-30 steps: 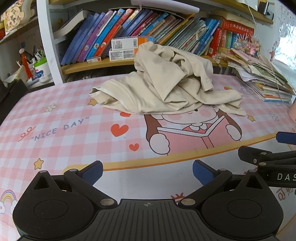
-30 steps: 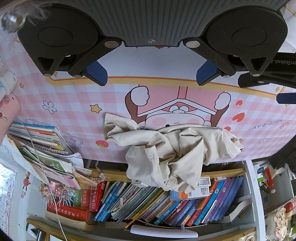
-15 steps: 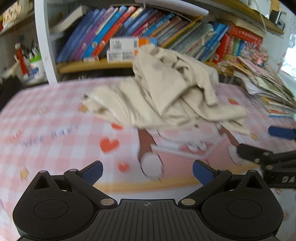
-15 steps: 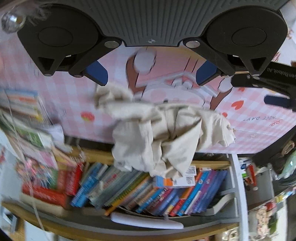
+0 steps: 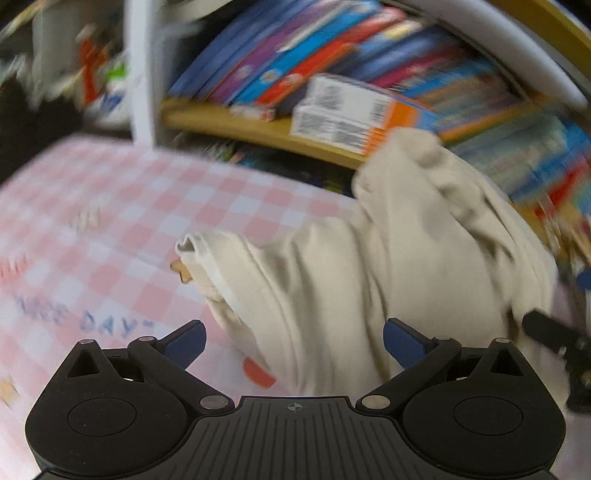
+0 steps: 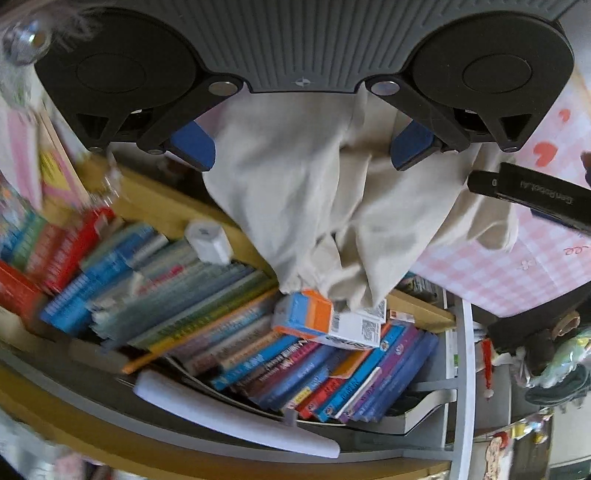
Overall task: Fold clothes
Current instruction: 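Grasp the beige T-shirt with the left tool while the right tool grasps it too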
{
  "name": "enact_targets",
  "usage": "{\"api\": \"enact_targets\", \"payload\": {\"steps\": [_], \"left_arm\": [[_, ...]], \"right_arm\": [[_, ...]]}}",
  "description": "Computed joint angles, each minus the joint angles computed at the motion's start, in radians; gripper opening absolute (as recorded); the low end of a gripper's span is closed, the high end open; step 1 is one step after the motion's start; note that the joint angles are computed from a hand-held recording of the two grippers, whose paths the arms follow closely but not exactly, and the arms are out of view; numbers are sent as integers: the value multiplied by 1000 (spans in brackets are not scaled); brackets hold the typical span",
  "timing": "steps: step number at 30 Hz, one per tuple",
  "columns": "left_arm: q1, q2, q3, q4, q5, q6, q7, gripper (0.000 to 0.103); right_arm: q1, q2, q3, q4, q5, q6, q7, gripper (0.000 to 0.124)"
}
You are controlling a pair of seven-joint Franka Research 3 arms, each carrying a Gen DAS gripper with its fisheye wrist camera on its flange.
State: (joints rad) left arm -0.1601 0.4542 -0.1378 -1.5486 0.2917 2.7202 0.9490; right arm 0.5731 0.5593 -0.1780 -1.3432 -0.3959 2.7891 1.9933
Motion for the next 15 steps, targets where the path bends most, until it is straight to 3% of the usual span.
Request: {"api": "enact_targets", "payload": {"steps": [1,2,3,5,6,7,9,12,15], "left_arm": [[-6,19,7,26,-14,-13,-41,100],[-3,26,9,26,-39,5,-88,99],[8,28,1,27,-63,1,-104,97],[29,34,-16,31,-114,-11,-132,81],[36,31,-21,26,-121,-13,-125,65],[43,27,-26,20,-126,-14,-116,36],[118,17,-101,-2,-232,-5,-18,20],[175,-63,-135,-112,-338,59,48,11],[212,-153,-123,-213,-414,95,80,9]], "right_arm": [[-16,34,15,54,15,-21,-29,97],[-14,71,7,113,19,-59,-32,84],[-10,95,-4,149,26,-88,-30,58],[-30,95,23,149,72,-114,-5,24],[-24,92,12,134,120,-106,-5,15],[-33,59,36,84,101,-101,25,13],[-21,-12,38,-39,103,-52,61,10],[-48,-145,117,-242,169,17,24,9],[-166,-277,322,-420,442,40,-206,9]]}}
